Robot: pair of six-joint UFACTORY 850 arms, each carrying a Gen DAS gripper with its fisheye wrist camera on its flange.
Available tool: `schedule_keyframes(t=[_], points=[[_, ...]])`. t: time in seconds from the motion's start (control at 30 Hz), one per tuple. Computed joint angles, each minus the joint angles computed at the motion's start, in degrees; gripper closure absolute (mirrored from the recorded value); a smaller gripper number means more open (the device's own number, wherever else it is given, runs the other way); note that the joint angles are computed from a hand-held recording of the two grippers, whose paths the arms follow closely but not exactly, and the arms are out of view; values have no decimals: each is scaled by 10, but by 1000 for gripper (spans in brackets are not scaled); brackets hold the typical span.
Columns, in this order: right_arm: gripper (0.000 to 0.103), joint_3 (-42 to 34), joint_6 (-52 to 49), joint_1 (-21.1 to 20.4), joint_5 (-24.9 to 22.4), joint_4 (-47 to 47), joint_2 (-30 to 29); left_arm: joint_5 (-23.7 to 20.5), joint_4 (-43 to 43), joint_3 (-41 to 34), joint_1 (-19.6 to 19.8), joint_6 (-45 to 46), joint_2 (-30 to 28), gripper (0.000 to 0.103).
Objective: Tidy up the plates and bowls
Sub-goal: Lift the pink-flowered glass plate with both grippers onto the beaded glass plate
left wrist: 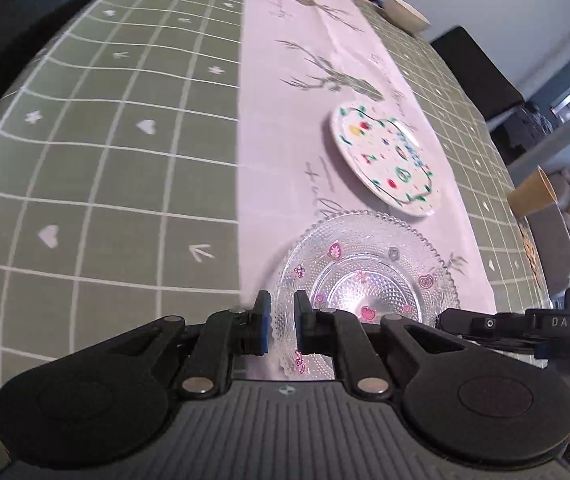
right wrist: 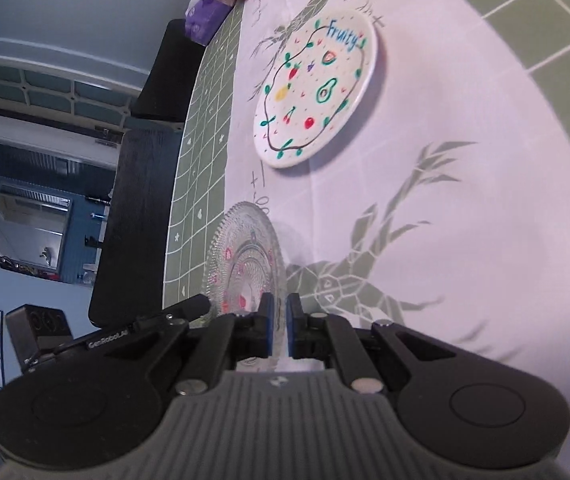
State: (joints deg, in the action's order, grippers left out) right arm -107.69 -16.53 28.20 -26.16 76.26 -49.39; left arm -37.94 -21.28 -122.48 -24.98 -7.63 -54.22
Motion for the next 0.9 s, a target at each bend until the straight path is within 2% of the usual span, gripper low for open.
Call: schedule_keyframes(t=[0.13,0.27,0.53,0.67,0.77,0.9], points=[[99,63,-20,-6,3,48,36,-25,-34,-20,-4,66,-11,91],[99,126,-84,-9,7,135,73,-41,-69,-35,-5,100,-19,91],[99,207,-184,-7,9,276,127,-114,-58,-128,-14,116,-59,91],[99,262,-239,-5,-6,364,161,-147,-44,-176,-23,113,-80,91],[99,298,-258,-1,-9,400,186,-200,14,-263,-42,87,-121,91],[98,337,-266,5,1,433,218,-243,62,-362,-67,58,-172,93]])
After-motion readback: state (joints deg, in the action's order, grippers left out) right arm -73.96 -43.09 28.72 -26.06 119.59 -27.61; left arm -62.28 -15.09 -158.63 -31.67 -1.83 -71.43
